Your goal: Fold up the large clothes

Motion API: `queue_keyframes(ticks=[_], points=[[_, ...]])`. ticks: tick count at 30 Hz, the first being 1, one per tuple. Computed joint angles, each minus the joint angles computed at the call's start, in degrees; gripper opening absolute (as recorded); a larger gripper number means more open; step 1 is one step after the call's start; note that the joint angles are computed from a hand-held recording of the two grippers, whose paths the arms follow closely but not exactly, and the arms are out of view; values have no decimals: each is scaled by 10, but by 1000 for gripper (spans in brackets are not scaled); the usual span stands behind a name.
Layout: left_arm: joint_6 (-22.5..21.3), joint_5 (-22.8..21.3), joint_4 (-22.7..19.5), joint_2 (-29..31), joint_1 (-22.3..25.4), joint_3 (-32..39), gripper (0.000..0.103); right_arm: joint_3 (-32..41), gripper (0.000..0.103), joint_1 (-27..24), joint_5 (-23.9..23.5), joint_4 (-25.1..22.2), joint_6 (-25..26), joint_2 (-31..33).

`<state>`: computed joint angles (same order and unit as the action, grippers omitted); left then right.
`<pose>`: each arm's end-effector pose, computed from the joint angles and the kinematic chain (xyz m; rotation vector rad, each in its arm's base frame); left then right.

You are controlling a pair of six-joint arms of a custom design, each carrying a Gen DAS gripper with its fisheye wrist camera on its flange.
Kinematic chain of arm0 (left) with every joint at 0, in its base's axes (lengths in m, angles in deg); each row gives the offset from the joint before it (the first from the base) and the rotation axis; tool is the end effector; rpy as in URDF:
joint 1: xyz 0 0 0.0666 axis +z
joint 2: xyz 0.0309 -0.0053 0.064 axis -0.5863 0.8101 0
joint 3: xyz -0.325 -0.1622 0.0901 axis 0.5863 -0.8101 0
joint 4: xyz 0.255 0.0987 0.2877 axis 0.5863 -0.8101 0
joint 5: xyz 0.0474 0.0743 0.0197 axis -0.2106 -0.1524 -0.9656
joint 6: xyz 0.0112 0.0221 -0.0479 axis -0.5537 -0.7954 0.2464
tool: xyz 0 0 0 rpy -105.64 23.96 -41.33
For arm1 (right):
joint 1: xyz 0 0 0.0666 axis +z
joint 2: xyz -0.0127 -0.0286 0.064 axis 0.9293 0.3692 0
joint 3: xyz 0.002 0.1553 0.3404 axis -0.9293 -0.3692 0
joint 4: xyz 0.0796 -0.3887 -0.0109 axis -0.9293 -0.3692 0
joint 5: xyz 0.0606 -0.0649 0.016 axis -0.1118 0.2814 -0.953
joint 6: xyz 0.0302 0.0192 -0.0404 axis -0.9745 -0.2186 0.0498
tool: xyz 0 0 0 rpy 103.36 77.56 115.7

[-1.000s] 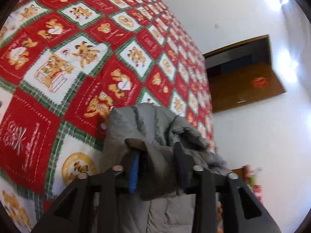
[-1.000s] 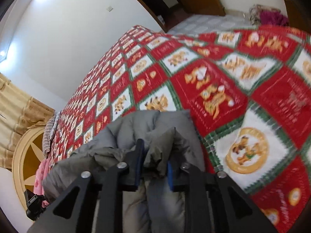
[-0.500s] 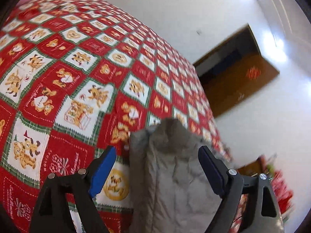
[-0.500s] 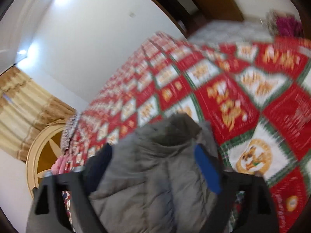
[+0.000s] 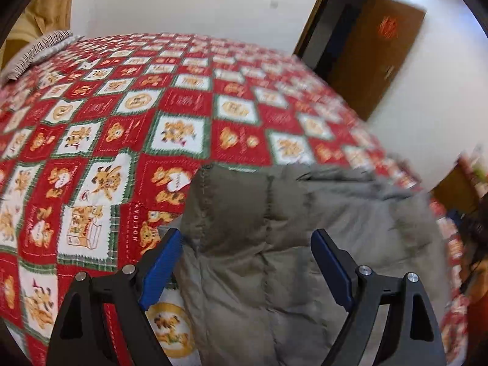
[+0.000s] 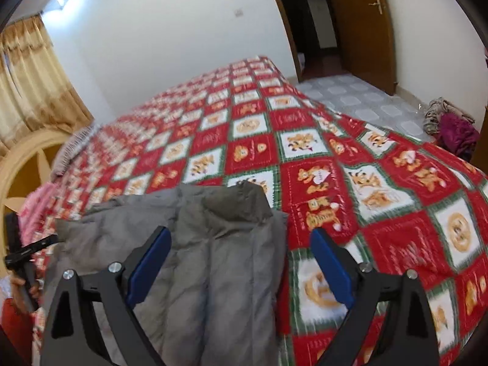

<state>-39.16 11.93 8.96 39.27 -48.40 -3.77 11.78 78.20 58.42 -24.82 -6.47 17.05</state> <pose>0.2571 -0.0532 0.3741 -0.4427 2.3903 -0.2029 0.4354 0.0890 0.3721 -0.3608 2.3677 0.5535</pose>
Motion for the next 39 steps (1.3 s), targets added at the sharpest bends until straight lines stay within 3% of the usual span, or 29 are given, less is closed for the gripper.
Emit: queue_keyframes(ticks=[3, 5, 7, 8, 9, 11, 12, 16, 19, 23, 28, 33, 39], points=[[15, 28, 12, 18, 15, -9, 86, 28, 77, 27, 37, -17, 15, 53], [31, 34, 26, 16, 13, -19, 86, 34, 37, 41, 44, -32, 27, 77], [42, 23, 42, 7, 0, -32, 67, 11, 19, 54, 65, -6, 26, 59], [41, 27, 44, 5, -4, -36, 52, -1, 15, 59, 79, 5, 33, 46], [44, 30, 50, -2, -9, -42, 39, -17, 14, 67, 106, 20, 43, 26], [55, 23, 63, -27, -24, -52, 25, -47, 12, 77, 137, 51, 53, -12], [58, 8, 65, -41, -35, -54, 23, -58, 12, 81, 150, 65, 54, -30], [77, -24, 81, -87, -49, -54, 20, -83, 11, 76, 159, 127, 36, -97], [73, -64, 102, -90, -51, -40, 20, -70, 11, 82, 179, 153, 20, -96], [63, -148, 97, -27, -60, -7, 20, -33, 11, 95, 213, 171, 6, -40], [74, -178, 93, 74, -53, 5, 20, -5, 11, 113, 270, 162, 10, 54], [55, -230, 104, 110, -81, -11, 34, -15, 16, 113, 261, 170, 0, 83], [93, -134, 146, 95, -28, -49, 39, 14, 23, 122, 293, 125, 5, 114]])
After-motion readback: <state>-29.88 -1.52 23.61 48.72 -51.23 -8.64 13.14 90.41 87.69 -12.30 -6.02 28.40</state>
